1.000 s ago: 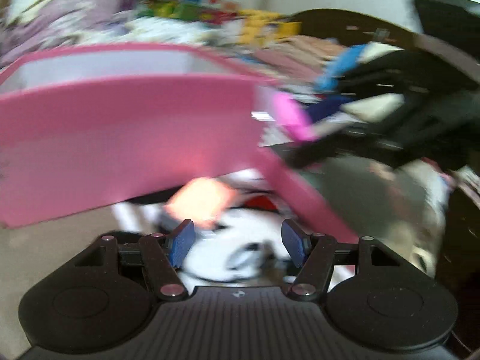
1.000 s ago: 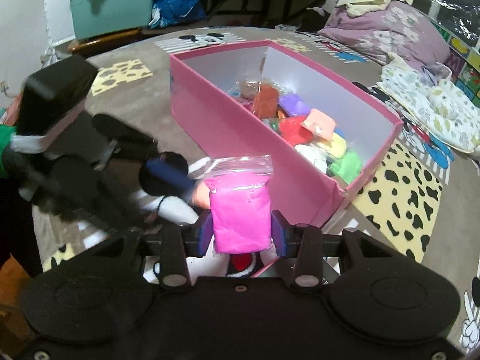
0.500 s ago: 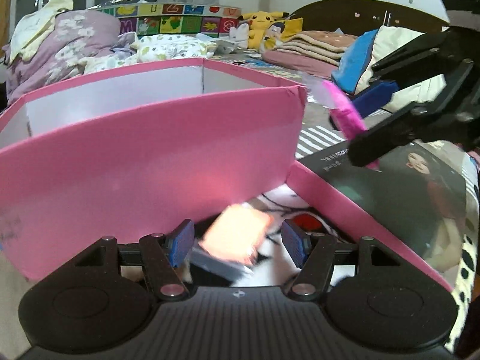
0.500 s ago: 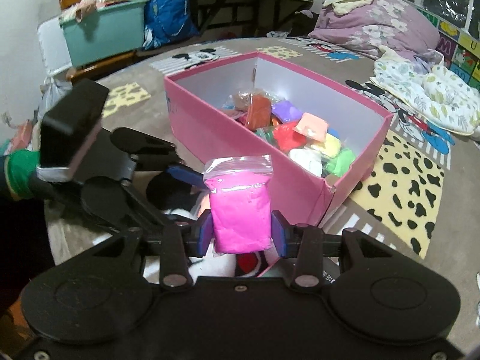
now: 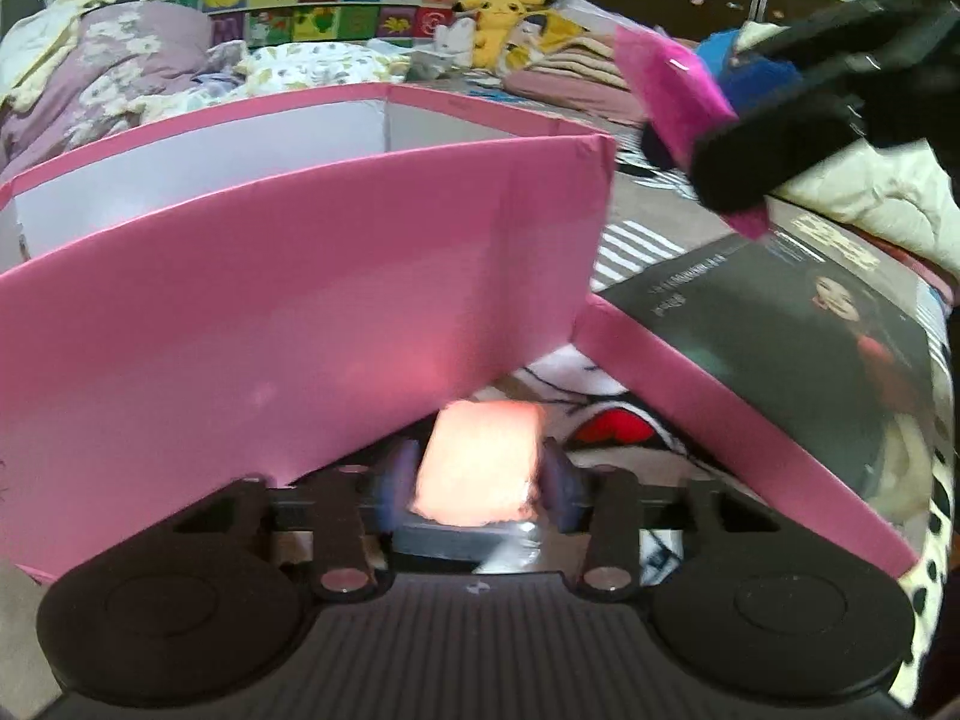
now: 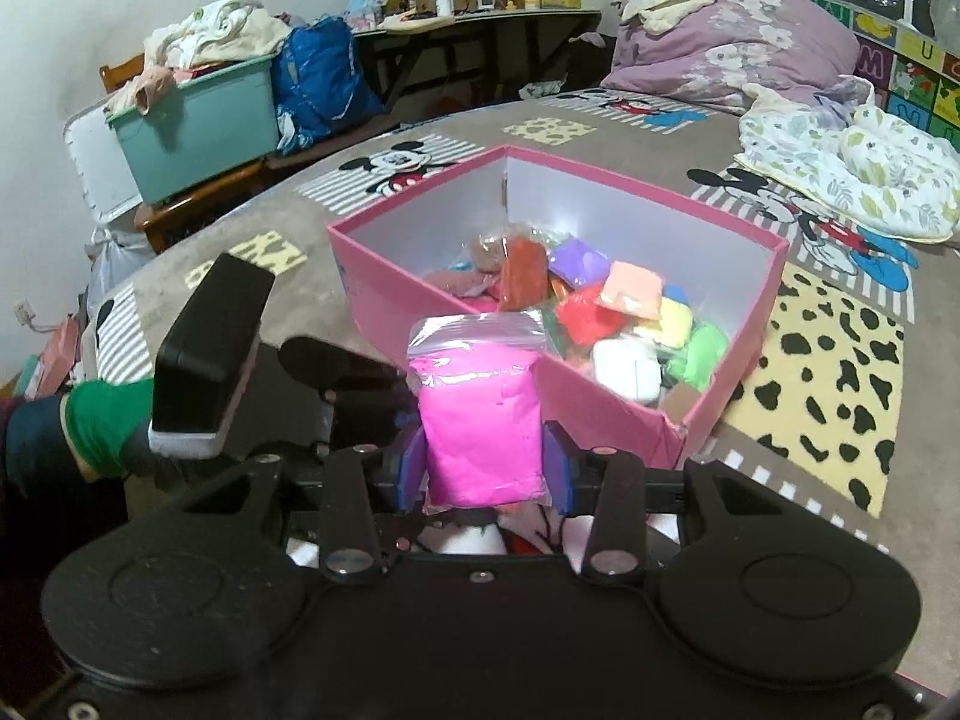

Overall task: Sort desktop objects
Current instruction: 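Carry the pink packet over the box with the right tool while the left tool holds a peach packet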

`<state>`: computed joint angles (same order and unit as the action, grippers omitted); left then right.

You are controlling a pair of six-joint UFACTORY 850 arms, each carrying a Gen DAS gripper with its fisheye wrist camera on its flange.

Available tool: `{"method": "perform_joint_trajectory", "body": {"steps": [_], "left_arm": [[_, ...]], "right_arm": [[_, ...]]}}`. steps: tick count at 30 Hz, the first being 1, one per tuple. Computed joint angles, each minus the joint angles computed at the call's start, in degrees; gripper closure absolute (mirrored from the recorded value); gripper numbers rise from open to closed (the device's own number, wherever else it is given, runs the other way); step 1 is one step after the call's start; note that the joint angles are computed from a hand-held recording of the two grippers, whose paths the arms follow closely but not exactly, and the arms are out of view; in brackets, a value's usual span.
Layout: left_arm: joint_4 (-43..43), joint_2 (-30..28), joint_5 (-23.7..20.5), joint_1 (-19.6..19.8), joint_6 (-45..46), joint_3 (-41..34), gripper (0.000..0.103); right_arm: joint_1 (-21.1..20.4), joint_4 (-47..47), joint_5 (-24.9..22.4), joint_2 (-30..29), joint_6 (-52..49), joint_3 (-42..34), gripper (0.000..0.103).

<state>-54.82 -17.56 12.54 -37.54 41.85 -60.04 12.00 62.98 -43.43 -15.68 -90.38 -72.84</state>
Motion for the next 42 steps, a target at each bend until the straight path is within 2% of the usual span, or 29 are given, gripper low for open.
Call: {"method": "perform_joint_trajectory", "body": {"steps": [7,15,32,42], "left_arm": [[-10.56,1.89,2.09,-2.07,10.40,1.67,0.064],[-13.32,6.11,5.64,-3.64,11.83,5.37,0.064],[-11.23,12.05,8.82,-5.63,4.50,11.38,0.064],[-6.24,13.98,8.44,-4.20,-2.21,12.90,0.064]], "right_arm": [[1.13,-1.37,1.93,0.47,4.66,-1.07,0.063],[2.03,-1.73,4.70,0.61,10.68,-2.84,0.063],[5.33,0.10,10.47,-2.07,18.82,-8.76,0.063],[7.61,-6.18,14.84,-6.68,28.00,-13.18,0.063]]}}
